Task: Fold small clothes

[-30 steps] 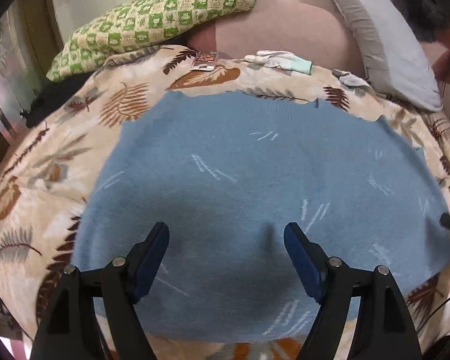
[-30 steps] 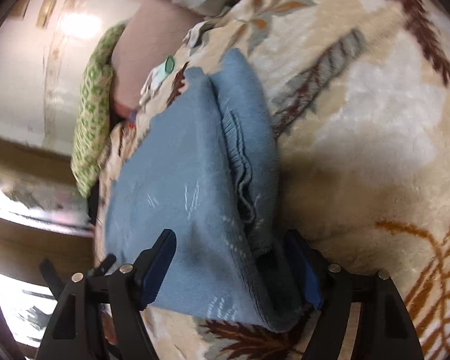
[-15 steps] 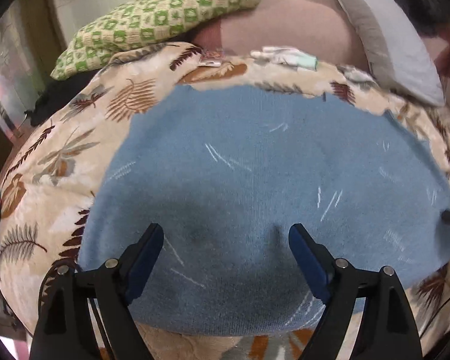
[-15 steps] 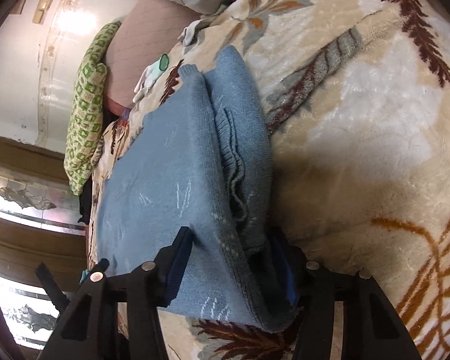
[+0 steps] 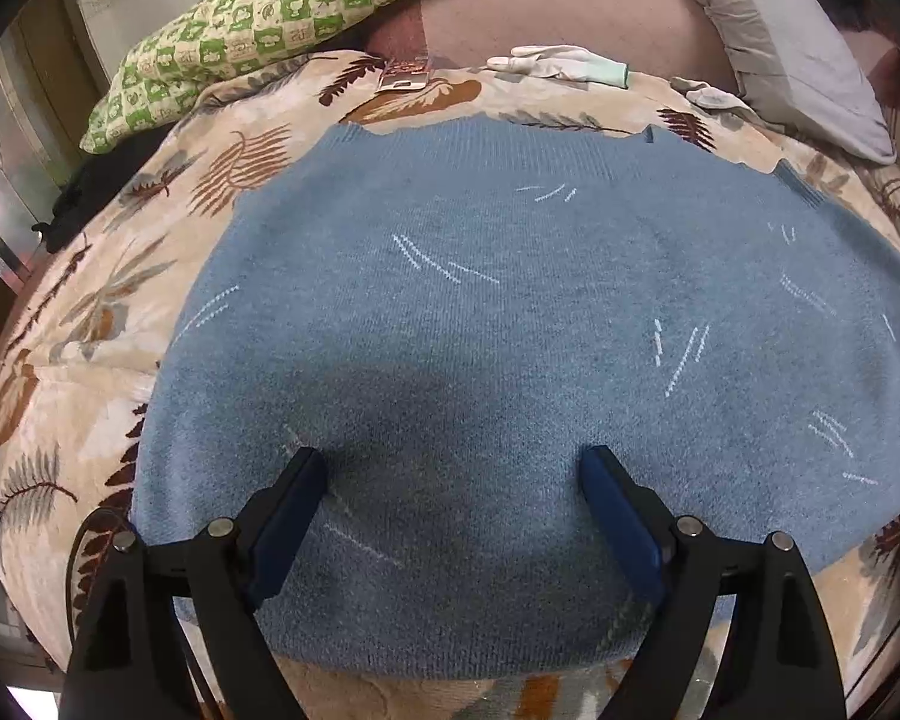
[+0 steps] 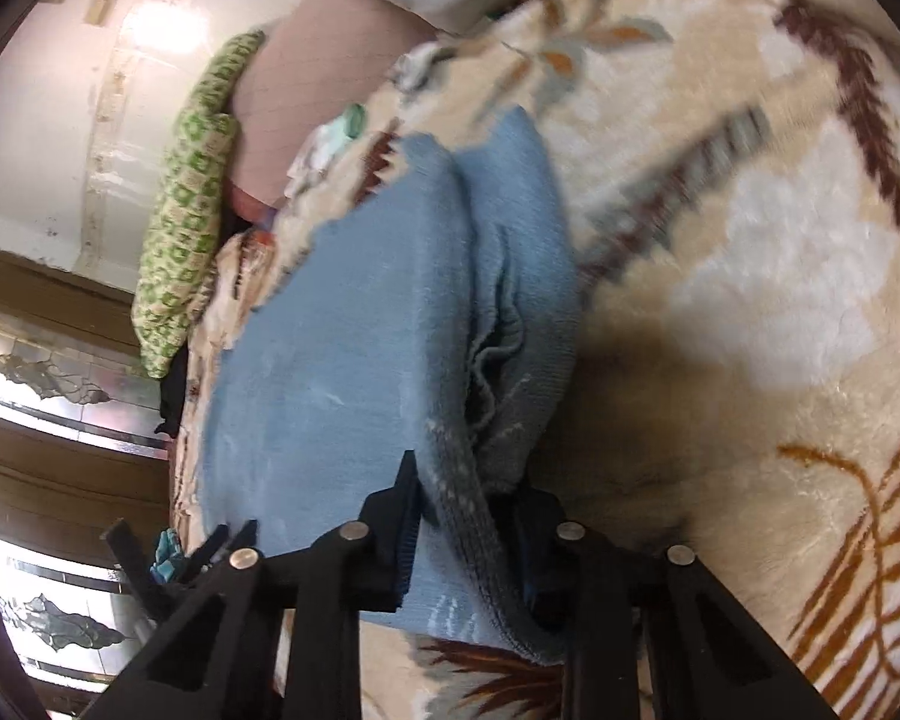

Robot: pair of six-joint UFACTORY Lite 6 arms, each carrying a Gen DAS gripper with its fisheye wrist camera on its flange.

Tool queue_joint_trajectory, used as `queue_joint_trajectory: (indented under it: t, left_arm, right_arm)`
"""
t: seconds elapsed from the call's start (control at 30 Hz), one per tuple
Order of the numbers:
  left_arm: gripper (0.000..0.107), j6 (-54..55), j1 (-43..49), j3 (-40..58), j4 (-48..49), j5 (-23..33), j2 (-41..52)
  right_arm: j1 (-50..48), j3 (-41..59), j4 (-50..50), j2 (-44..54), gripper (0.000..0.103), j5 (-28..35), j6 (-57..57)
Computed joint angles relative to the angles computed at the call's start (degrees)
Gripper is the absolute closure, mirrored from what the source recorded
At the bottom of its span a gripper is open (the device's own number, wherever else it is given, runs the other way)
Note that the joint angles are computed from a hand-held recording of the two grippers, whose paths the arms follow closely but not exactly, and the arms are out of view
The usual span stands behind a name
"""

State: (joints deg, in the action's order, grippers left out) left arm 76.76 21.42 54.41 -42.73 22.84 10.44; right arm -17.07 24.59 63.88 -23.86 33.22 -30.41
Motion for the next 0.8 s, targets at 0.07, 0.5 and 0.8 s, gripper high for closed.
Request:
queue_joint_trajectory:
  t: [0.07, 0.5, 0.8]
  left_arm:
    - [0.019, -1.87, 2.17, 3.59, 1.65, 5.03, 1.83]
    - [0.02, -10.69, 36.41, 59.05, -2.22, 38.28, 30.87]
    - [0.02, -19.7, 38.86, 84.08, 2.86, 45.8, 47.29]
  right_arm:
    - [4.76, 3.92, -6.84, -1.87, 0.081, -1.22, 9.36]
    - [55.47, 72.06, -55.74, 50.67, 0.094, -14.78, 67.0]
    - [57.89, 70.73, -27.55, 65.32, 0.093, -18.91, 47.63]
